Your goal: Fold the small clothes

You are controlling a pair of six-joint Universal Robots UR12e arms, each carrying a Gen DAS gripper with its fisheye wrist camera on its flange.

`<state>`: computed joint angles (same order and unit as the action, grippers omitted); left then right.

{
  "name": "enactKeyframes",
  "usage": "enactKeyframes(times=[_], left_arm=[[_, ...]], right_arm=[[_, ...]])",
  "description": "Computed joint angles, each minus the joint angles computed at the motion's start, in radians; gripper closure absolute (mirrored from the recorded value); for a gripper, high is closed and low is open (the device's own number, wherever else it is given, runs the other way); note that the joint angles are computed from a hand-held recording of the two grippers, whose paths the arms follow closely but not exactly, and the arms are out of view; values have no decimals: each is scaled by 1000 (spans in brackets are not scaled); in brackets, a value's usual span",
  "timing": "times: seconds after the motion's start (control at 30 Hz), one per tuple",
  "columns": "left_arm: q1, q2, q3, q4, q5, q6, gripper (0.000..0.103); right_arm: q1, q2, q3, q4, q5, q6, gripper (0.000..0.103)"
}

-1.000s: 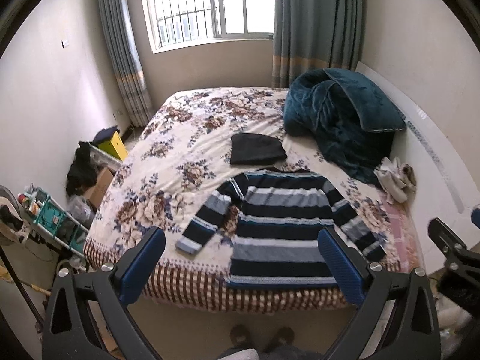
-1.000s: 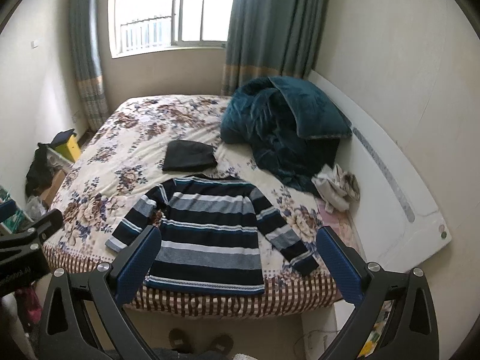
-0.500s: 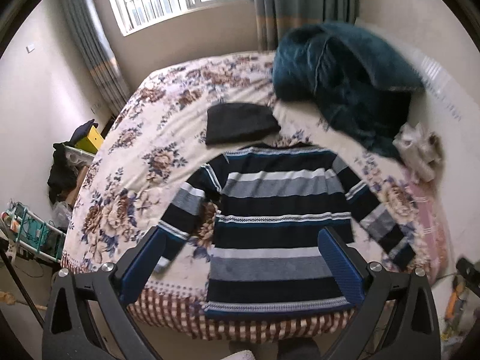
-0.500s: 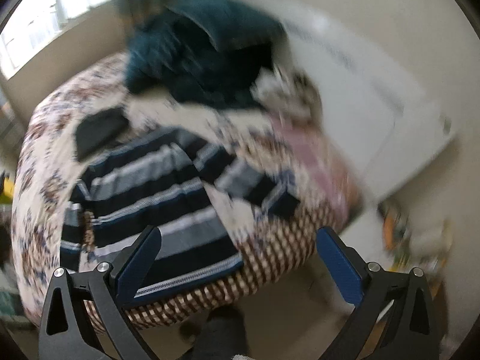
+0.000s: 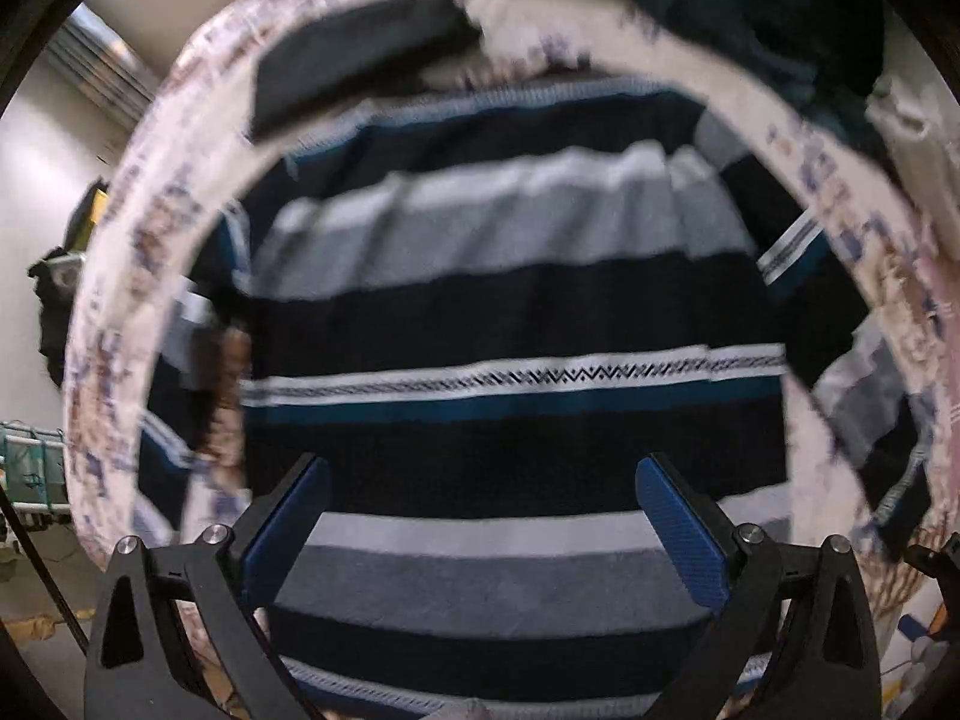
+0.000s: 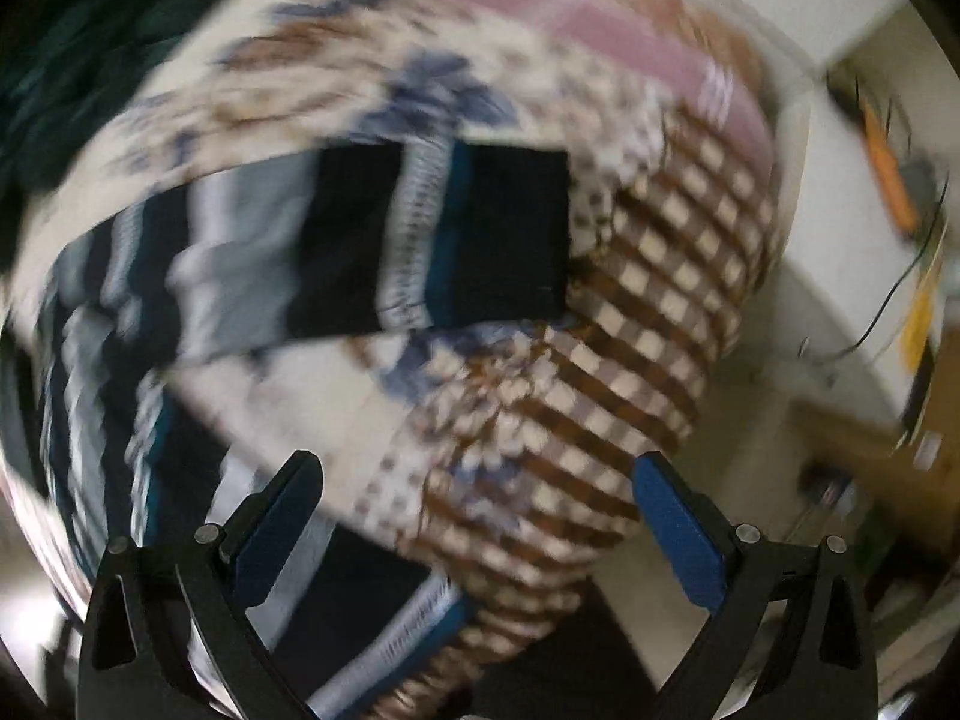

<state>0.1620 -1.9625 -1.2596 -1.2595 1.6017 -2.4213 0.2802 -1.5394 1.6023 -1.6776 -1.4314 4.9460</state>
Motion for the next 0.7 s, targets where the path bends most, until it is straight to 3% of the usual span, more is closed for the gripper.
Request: enactKeyframes(times=[0.13, 0.2, 0.27, 0.4, 0.47, 0.5, 0.57, 0.63, 0.7], left_arm=[[-28, -39, -28, 19, 66, -18, 0], [-39, -57, -32, 24, 83, -22, 0], [-45, -68, -39, 37, 85, -19, 0], [-52, -86, -37, 54, 83, -12, 0], [-51, -97, -24, 52, 73, -17, 0], [-48, -102, -14, 50, 65, -19, 0], [-42, -114, 7, 53, 59, -22, 0], [-31, -130, 37, 60, 63, -34, 0], [-20, -144, 66, 57, 73, -45, 0]], right_arm=[[-8, -47, 176, -209, 18, 245, 0], [9, -62, 231, -292, -51, 389, 6], [45, -66, 267, -378, -190, 547, 20], [75, -26, 239, -335, -324, 663, 30], [72, 4, 196, -258, -325, 677, 45], [64, 31, 152, -175, -296, 656, 51], [47, 78, 66, -51, -262, 569, 86], [43, 134, -33, 35, -279, 433, 89], [46, 198, -153, 108, -346, 290, 89]])
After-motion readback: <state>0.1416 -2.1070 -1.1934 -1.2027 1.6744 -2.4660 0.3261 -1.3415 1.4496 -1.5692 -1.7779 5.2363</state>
